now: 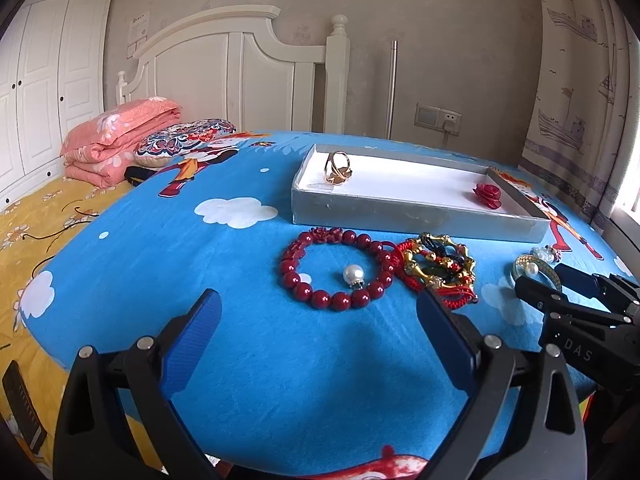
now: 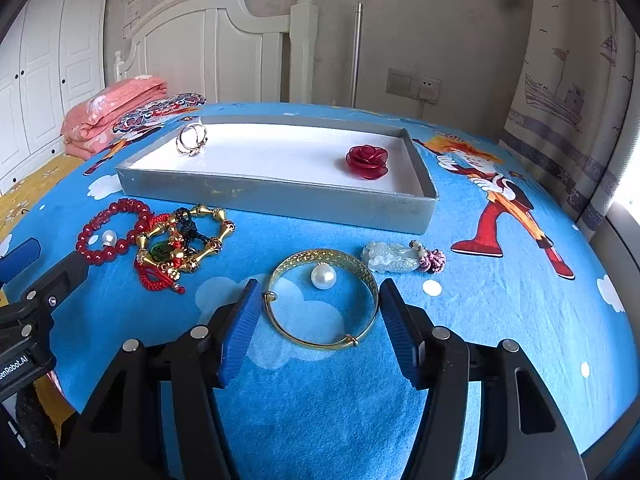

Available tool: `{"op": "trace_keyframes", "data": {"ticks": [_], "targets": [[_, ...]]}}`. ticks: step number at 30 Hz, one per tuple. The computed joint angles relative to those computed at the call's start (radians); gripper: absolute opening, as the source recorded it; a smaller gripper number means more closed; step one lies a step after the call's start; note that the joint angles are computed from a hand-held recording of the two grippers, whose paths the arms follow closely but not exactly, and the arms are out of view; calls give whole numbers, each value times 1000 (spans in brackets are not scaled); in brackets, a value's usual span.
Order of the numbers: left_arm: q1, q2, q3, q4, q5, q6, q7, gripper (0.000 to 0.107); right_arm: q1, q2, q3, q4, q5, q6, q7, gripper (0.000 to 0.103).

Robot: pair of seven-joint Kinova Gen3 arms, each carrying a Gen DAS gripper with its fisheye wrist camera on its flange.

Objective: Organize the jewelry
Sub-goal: 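Grasp the gold bangle with the pearl using the right gripper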

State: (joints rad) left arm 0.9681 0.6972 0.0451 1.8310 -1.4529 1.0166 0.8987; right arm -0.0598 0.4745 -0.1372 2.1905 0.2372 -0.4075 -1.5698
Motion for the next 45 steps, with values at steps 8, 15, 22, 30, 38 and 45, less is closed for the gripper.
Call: {"op": "trace_keyframes", "data": {"ticks": [8, 15, 22, 30, 38, 45], "targets": [[10, 8, 0, -22, -15, 16, -54, 95, 41, -21, -16, 56, 54, -112, -34, 57], [3, 12, -4, -46, -6, 0, -88, 92, 46, -31, -4, 89, 104, -169, -51, 57], [-43, -17, -12, -36, -17, -82, -85, 82, 77, -32, -10, 101, 170, -195, -99, 57], [-75, -19, -13, -88, -58, -164, -135, 49, 100, -26, -6, 103, 211, -214, -135, 57], [-75, 21, -38, -182, -19, -253, -210, 39, 158, -25, -10, 105, 294, -236, -195, 57], [-53, 37, -91, -206, 63, -311, -259, 30, 192, -12, -13, 95, 368, -242, -263, 57]]}}
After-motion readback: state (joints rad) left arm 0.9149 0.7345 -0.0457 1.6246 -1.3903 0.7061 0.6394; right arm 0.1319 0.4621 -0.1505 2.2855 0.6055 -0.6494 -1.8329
